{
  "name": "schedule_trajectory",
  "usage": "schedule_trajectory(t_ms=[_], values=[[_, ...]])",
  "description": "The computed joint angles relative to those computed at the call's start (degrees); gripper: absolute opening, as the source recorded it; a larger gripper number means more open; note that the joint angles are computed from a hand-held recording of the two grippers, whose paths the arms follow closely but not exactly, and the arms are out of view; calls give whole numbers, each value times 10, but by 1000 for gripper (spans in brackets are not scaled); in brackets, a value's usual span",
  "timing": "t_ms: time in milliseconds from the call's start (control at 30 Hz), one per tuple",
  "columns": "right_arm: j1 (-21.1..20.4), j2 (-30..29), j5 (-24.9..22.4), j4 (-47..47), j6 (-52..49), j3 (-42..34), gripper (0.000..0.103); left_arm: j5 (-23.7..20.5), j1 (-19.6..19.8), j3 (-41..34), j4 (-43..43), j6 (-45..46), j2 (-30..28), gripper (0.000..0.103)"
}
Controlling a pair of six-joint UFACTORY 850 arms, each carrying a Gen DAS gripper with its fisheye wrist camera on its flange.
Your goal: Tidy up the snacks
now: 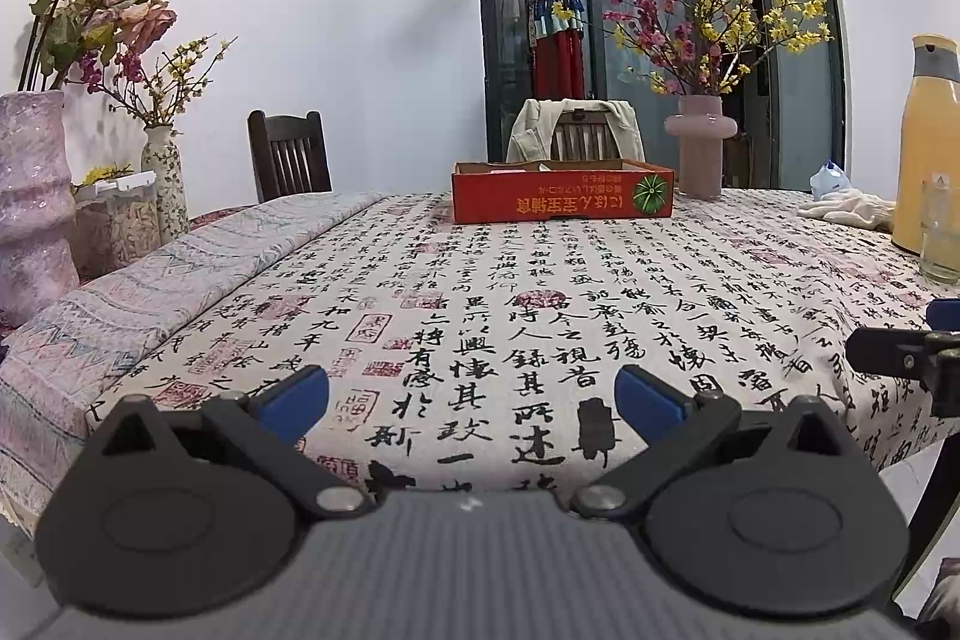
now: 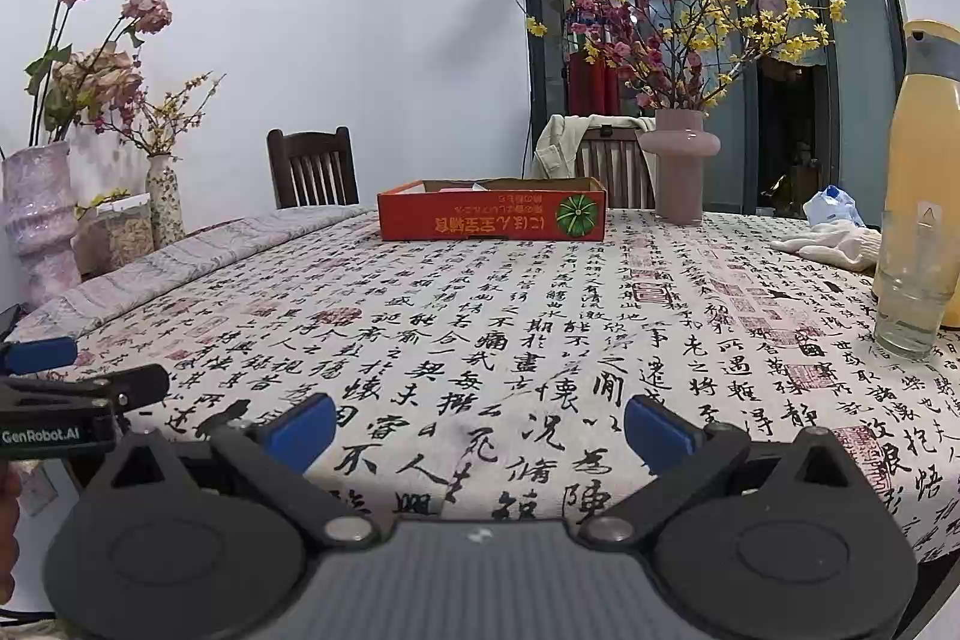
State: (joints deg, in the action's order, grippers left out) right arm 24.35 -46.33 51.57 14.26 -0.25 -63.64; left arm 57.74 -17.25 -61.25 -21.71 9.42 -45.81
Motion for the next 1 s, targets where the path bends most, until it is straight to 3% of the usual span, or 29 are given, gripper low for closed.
schedule_trajectory(t_ms=[1000], values=[[-4,0,-6,-8,8,0,103,4,0,1,6,-1,0,103]])
